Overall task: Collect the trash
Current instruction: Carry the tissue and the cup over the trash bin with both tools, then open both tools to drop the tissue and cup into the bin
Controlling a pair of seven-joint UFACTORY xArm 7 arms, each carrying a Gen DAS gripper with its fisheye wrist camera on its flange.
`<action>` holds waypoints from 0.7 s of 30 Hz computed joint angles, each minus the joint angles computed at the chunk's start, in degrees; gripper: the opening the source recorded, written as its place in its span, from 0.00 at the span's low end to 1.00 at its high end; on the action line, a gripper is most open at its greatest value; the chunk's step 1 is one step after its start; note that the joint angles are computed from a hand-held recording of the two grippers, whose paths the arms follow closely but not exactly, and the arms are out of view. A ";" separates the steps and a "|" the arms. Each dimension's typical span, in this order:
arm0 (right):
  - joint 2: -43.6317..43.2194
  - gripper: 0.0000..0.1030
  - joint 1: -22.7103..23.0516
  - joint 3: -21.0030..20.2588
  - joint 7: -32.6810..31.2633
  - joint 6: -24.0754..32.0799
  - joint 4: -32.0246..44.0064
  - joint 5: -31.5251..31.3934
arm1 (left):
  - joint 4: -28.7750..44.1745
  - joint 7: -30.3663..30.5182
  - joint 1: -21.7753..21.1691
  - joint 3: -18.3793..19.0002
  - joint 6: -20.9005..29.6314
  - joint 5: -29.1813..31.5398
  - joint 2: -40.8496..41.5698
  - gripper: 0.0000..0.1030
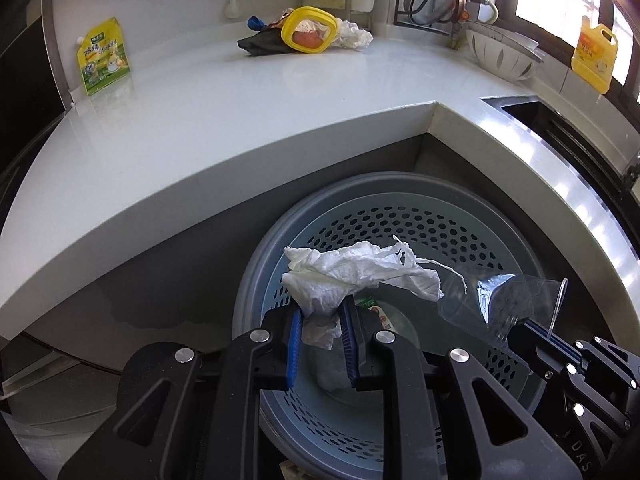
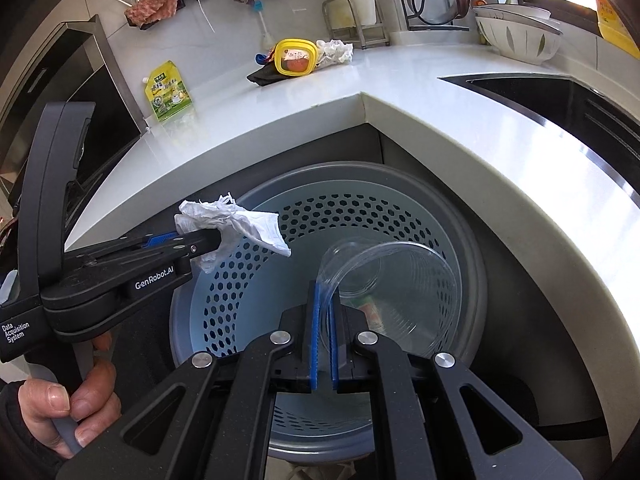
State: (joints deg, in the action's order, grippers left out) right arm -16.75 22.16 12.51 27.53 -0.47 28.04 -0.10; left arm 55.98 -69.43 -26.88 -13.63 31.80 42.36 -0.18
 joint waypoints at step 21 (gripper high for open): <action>-2.22 0.36 -2.18 1.22 1.99 -0.47 -1.33 -1.26 | -0.06 -1.37 -0.05 0.01 -0.06 0.67 -0.32 0.54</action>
